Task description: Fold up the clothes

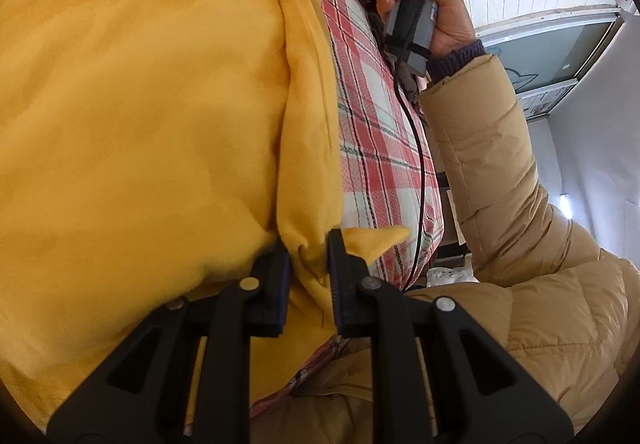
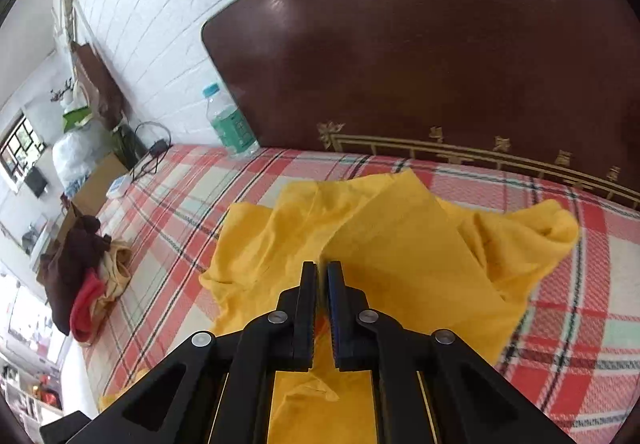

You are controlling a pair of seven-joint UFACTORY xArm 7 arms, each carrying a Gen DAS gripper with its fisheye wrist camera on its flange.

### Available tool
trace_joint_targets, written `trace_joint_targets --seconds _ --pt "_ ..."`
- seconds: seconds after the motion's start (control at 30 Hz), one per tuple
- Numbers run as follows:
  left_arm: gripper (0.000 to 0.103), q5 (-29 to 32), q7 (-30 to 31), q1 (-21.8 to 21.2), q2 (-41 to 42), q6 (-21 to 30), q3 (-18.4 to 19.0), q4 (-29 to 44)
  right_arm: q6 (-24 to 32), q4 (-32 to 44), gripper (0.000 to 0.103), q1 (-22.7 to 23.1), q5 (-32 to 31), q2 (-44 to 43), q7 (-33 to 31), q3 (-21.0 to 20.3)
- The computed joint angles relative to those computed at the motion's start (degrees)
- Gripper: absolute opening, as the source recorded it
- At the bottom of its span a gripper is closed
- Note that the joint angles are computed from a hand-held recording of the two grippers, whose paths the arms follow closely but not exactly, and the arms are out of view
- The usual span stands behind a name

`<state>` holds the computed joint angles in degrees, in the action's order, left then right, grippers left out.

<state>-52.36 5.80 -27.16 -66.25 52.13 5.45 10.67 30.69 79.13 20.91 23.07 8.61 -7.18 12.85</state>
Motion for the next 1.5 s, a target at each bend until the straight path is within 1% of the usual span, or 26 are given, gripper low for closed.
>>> trace_joint_targets --seconds 0.03,0.07,0.1,0.13,0.17,0.2,0.27,0.3,0.33,0.37,0.47,0.57,0.6,0.7,0.8,0.9,0.97,1.0,1.03,1.17,1.3,1.33,1.4,1.43,1.47,1.5 --pt "0.018 0.01 -0.19 0.12 -0.41 0.17 0.14 -0.19 1.65 1.52 0.022 2.86 -3.66 1.39 1.95 -2.24" --pt "0.018 0.27 -0.39 0.39 -0.94 0.44 0.27 -0.4 3.4 3.26 0.034 3.58 -8.5 2.92 4.78 -2.08" --pt "0.018 0.53 -0.35 0.68 -1.55 0.74 0.64 -0.66 3.67 3.46 0.048 4.65 -11.21 3.29 5.82 -2.35" --pt "0.018 0.72 -0.28 0.94 -2.04 1.03 1.03 -0.86 2.4 1.8 0.048 3.31 -11.54 2.21 6.23 -0.71" --pt "0.018 0.74 -0.18 1.07 -2.24 1.25 1.41 -0.92 1.13 0.02 0.048 2.89 -10.12 0.97 5.2 -0.23" --pt "0.018 0.68 -0.14 1.22 -2.56 1.45 1.66 -1.05 -0.47 -2.5 0.049 2.08 -7.29 -0.97 3.37 0.29" --pt "0.018 0.63 0.02 1.54 -2.91 1.82 2.08 -1.27 -2.39 -7.17 0.052 1.36 -3.91 -5.04 1.59 0.24" --pt "0.018 0.74 0.13 1.78 -3.07 2.11 2.32 -1.39 -2.91 -10.28 0.059 0.92 -0.89 -7.76 -0.1 -0.05" --pt "0.018 0.98 0.32 2.1 -3.26 2.47 2.6 -1.52 -2.56 -13.28 0.064 0.8 2.24 -10.41 -1.45 -0.56" --pt "0.018 0.99 0.59 2.25 -3.28 2.57 2.7 -1.57 -1.96 -16.17 0.064 0.91 5.22 -13.03 -2.76 -1.33" --pt "0.018 0.51 0.85 2.3 -2.92 2.37 2.25 -1.43 4.73 -24.77 0.064 3.4 15.12 -21.74 -11.77 -4.58" --pt "0.018 2.0 1.43 3.88 -3.85 3.9 3.63 -1.91 11.67 -33.55 0.064 6.92 21.88 -31.62 -19.15 -7.89" --pt "0.018 1.66 1.4 3.84 -3.75 3.71 3.27 -1.87 13.65 -36.49 0.064 8.35 23.97 -35.28 -21.28 -8.76" --pt "0.019 0.61 0.87 3.18 -3.54 2.79 1.64 -1.61 16.1 -42.02 0.064 11.52 25.29 -42.3 -24.15 -8.25" --pt "0.019 1.28 1.88 3.35 -3.26 2.73 2.39 -1.53 18.33 -46.83 0.064 15.16 26.2 -48.97 -25.81 -7.39" --pt "0.019 2.91 1.04 4.61 -5.75 4.2 2.33 -2.53 14.08 -49.1 0.063 15.67 25.21 -48.79 -21.72 -3.82" --pt "0.019 3.54 0.33 5.31 -7.41 4.99 2.47 -3.37 10.5 -50.21 0.043 17.08 26.98 -47.56 -19.96 -3.91" --pt "0.019 3.83 -0.1 5.66 -8.24 5.34 2.51 -3.78 9.65 -50.56 0.019 18.22 28.47 -47.42 -20.02 -5.01" --pt "0.019 4.06 -0.48 5.82 -8.99 5.63 2.44 -4.11 9.04 -51.0 0.011 18.19 28.17 -48.44 -18.32 -4.75" --pt "0.019 3.98 -1.26 4.05 -10.56 5.71 0.85 -4.42 7.58 -52.68 0.006 18.96 25.21 -56.2 -11.93 -3.98" --pt "0.019 0.24 1.58 -2.72 -7.62 3.08 -1.6 -3.44 8.07 -50.86 0.006 21.75 20.82 -63.09 -7.95 -3.24" --pt "0.019 -0.66 2.31 -4.32 -6.33 1.94 -2.76 -2.98 7.26 -50.28 0.006 23.3 21.1 -62.55 -8.02 -3.58" --pt "0.019 -1.15 3.08 -6.11 -4.36 0.97 -3.69 -2.5 5.69 -49.08 0.006 26.19 21.89 -61.37 -8.41 -4.13" --pt "0.019 -1.4 3.48 -6.98 -3.32 0.49 -4.14 -2.23 5.13 -48.93 0.007 27.25 22.24 -60.18 -8.66 -4.5" --pt "0.016 -1.64 3.9 -7.83 -2.25 0.02 -4.57 -1.93 4.19 -49.01 0.007 27.77 22.56 -58.91 -8.43 -4.4" --pt "0.018 -1.86 4.31 -8.43 -1.86 -0.16 -4.54 -1.97 3.53 -49.21 0.008 28.36 23.05 -57.94 -8.29 -4.77"
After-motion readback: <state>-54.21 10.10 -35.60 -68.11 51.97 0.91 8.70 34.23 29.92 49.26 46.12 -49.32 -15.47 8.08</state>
